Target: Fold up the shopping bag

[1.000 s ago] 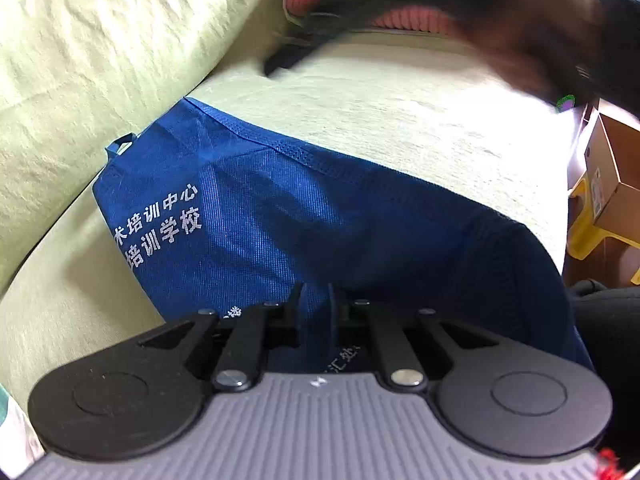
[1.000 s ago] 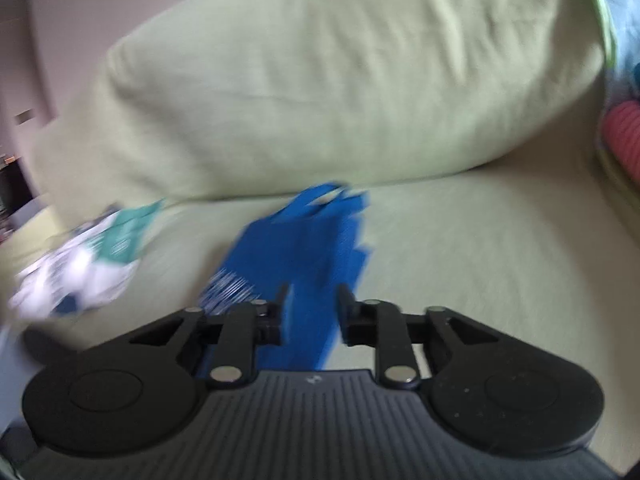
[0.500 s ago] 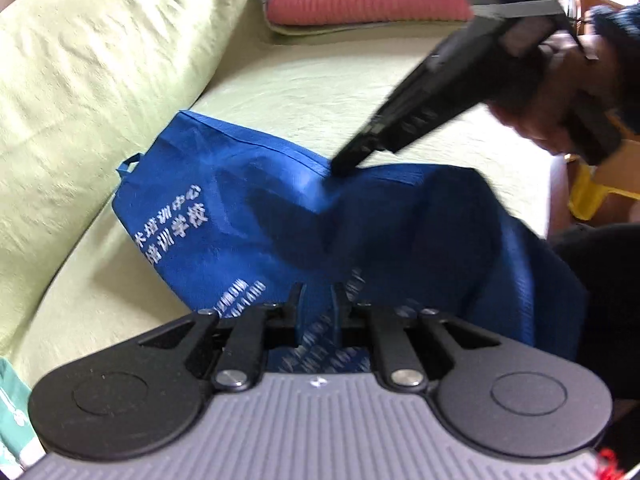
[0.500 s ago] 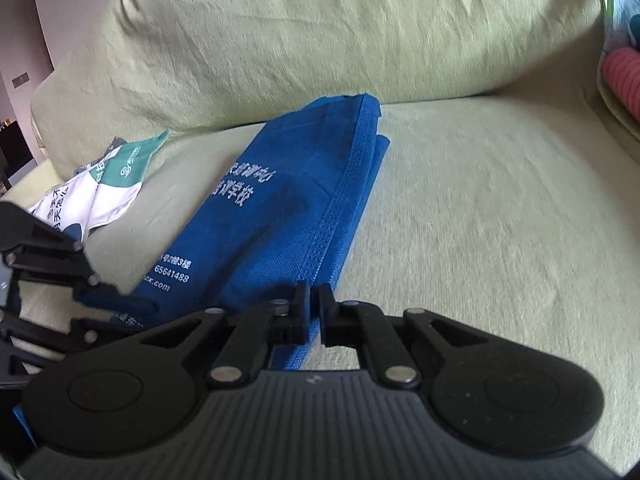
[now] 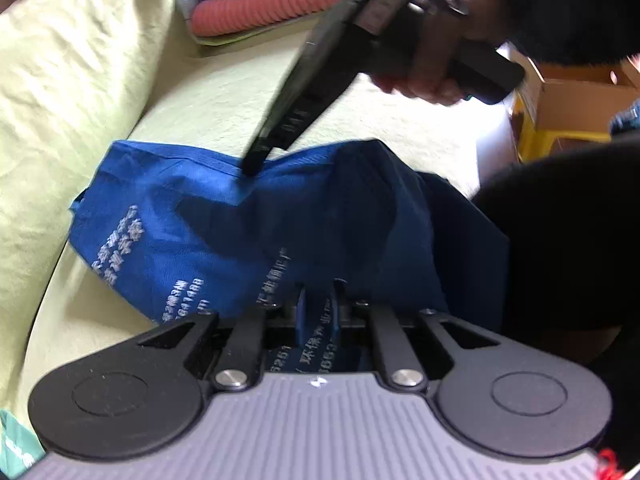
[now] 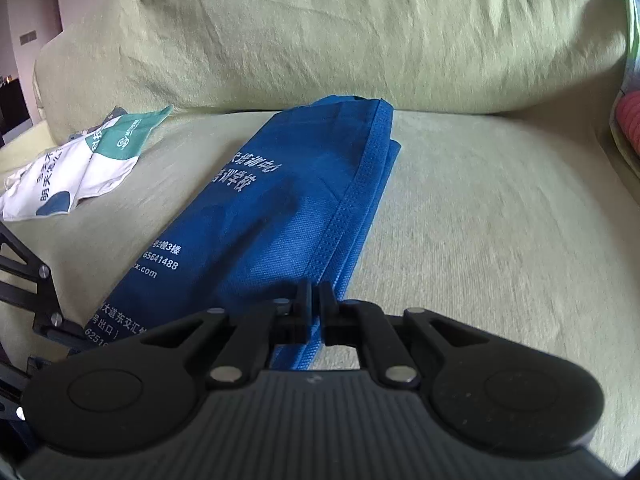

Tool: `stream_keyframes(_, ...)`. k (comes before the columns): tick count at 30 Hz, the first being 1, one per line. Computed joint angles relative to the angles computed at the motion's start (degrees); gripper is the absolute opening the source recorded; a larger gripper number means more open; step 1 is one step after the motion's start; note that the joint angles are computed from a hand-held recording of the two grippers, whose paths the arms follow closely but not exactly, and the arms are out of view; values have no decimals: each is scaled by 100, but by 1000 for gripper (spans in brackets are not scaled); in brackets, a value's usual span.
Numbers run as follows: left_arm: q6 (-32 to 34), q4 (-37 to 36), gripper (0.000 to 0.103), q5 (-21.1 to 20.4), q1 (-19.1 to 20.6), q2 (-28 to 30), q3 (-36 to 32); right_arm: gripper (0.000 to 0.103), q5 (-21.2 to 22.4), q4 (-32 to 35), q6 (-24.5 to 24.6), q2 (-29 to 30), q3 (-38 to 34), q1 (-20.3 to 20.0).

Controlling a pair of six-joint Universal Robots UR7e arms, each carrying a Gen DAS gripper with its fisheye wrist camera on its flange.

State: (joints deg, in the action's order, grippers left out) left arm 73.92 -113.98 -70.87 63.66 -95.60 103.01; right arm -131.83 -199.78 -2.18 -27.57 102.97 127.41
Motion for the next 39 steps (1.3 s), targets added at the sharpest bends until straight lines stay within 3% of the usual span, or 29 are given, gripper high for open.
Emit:
stream_keyframes(5,-10,-324,21,-537,18,603,-529,5,52,-146,49,14,72,-15)
stream_keyframes(10,70,-92,15,26,-13,958,-496,5,492,338,575,-331,138,-230)
stream_keyframes(11,-123,-53,16,-15,17,978,-544,9,622,419,737,-417,120,-336)
stream_keyframes(12,-361,-4,16,-62,44,997,-601,23,699,460,899,-469,64,-451)
stream_keyframes(13,-557,25,16,-84,73,1013,-642,28,880,510,1071,-536,17,-596)
stream_keyframes(18,-726,-58,16,-69,71,942,-548,37,2490,761,2014,-725,-274,-1418)
stream_keyframes(22,-740,-6,17,-130,109,951,-592,34,3151,971,2246,-651,-551,-1709)
stream_keyframes(23,-740,13,19,-133,114,954,-610,25,3234,1053,2218,-622,-634,-1747)
stream_keyframes(24,-731,15,21,-113,91,938,-606,15,3230,1138,2156,-593,-712,-1755)
stream_keyframes(26,-624,-123,23,-45,72,959,-569,7,3242,1113,2039,-525,-798,-1758)
stream_keyframes(30,-293,-667,22,138,99,1207,-586,4,3023,1072,1895,-281,-1243,-1758)
stream_keyframes(33,-180,-1001,22,300,127,1541,-771,4,2898,1076,1907,-50,-1749,-1818)
stream_keyframes(35,-274,-877,22,231,190,1696,-971,5,2797,1475,1873,50,-2092,-1852)
stream_keyframes(39,-587,-725,21,62,267,1770,-1109,24,2227,1686,1487,-2,-2075,-1665)
